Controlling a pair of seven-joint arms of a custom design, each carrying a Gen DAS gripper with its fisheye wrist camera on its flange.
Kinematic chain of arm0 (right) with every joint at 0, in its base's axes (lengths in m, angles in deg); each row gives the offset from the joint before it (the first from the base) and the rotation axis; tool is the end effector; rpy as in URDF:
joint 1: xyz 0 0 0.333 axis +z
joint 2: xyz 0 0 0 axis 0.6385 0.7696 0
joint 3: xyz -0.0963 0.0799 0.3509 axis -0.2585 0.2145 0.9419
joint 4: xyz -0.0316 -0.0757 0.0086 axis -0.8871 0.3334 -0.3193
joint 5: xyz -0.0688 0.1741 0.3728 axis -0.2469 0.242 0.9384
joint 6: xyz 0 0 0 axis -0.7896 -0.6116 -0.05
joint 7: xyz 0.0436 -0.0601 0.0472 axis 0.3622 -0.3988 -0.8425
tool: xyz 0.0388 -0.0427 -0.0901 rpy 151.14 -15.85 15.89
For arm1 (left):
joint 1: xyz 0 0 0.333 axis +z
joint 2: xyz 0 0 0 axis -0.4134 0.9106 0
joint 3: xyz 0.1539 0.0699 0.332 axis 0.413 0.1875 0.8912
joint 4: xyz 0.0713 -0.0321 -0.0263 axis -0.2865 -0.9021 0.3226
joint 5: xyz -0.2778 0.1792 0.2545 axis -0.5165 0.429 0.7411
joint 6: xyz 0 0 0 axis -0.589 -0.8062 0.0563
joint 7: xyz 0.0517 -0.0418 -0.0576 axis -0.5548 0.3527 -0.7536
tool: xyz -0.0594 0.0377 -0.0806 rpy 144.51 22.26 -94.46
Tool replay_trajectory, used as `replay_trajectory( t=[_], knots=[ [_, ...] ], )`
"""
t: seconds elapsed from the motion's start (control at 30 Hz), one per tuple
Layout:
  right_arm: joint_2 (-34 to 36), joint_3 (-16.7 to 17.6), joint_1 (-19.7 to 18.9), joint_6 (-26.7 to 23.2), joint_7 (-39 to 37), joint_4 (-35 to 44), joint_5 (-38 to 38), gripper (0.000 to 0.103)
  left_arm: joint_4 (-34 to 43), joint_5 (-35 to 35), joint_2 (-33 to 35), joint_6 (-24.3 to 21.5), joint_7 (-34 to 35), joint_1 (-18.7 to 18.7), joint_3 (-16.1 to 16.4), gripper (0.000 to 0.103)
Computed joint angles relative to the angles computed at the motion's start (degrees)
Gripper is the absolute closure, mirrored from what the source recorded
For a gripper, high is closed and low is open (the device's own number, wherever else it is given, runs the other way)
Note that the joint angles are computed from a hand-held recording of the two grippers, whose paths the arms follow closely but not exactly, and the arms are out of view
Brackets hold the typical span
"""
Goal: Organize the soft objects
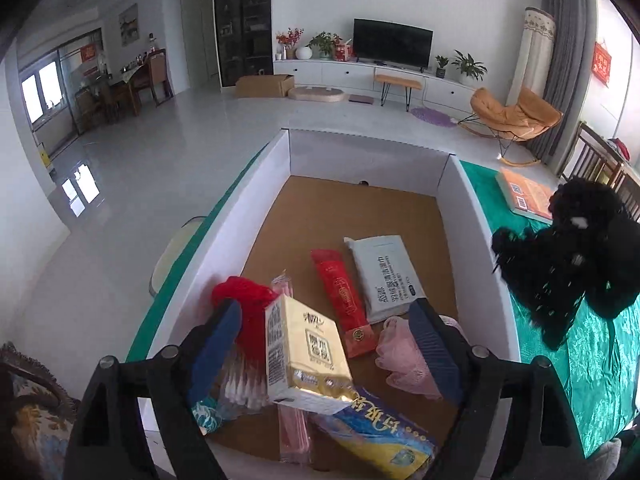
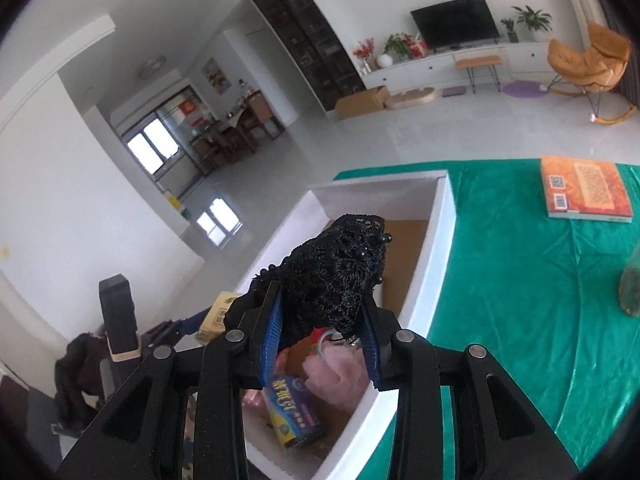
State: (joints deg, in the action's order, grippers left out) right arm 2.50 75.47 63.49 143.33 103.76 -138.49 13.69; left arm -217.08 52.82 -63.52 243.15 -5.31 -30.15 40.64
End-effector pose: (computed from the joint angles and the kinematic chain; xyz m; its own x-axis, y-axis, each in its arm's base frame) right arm 0.4475 0.1944 0.5263 0.4729 -0.7378 -0.4818 -0.7405 -0.0364 -0.6710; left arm 0.3562 -0.0904 0.4945 0.1772 -0.9837 0.0322 -0.7322 -0.1536 -0.6635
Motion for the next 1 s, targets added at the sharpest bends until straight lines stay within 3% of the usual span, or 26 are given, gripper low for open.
replay_trajectory(
  t=[0.07,0.1,0.2,0.33,0.5,0.53,0.6,0.67,0.73,0.87,1.0],
  knots=[
    [1.6,1.5,0.6,-1.0,1.4,-0.3,-2.9,0.026,-1.9,-0.2,-1.5,0.8,-0.8,0.5,0.3,0.007],
    [2.1,2.1,0.8,-0.6,2.3,-0.5,-4.2,0.025,-2.3,-0.2,-1.8,1.1,-1.1,0.5,0.3,0.003],
    [1.8,3.5,1.1,2.9,4.5,-2.1,-8.0,0.025,-3.0,0.0,-2.9,1.2,-2.5,1.0,-0.8,0.002],
    [0.4,5.4,0.4,8.9,10.1,-4.5,-16.9,0.024,-1.7,0.2,-4.2,-2.5,-6.6,1.5,-3.7,0.002],
    [-2.2,10.9,-4.3,14.4,22.7,-7.6,-33.3,0.021,-1.1,3.8,-8.9,-5.4,-11.1,1.0,-6.8,0.002],
    [-2.7,12.4,-5.4,15.1,25.4,-7.9,-36.0,0.021,-1.4,4.1,-9.9,-4.6,-12.0,0.4,-6.7,0.002],
    [-3.4,12.7,-5.6,16.3,27.4,-8.8,-39.0,0.021,-3.4,3.0,-11.4,2.0,-11.3,-3.4,-2.2,0.002],
    [-3.7,12.7,-5.7,17.4,29.4,-9.5,-41.3,0.021,-3.3,0.7,-11.3,3.0,-10.3,-6.1,0.1,0.000],
    [-3.7,11.1,-4.6,18.4,30.4,-9.9,-41.8,0.021,-2.9,-1.8,-11.0,2.0,-8.4,-8.7,2.2,0.000],
    [-3.7,9.9,-4.6,17.4,32.7,-10.1,-43.2,0.021,-1.4,-5.2,-9.5,-3.7,-5.9,-10.2,2.4,0.000],
    [-5.0,10.4,-5.0,17.8,34.7,-11.2,-45.0,0.021,-1.9,-8.3,-8.8,-3.2,-3.1,-11.6,4.0,0.000]
  ],
)
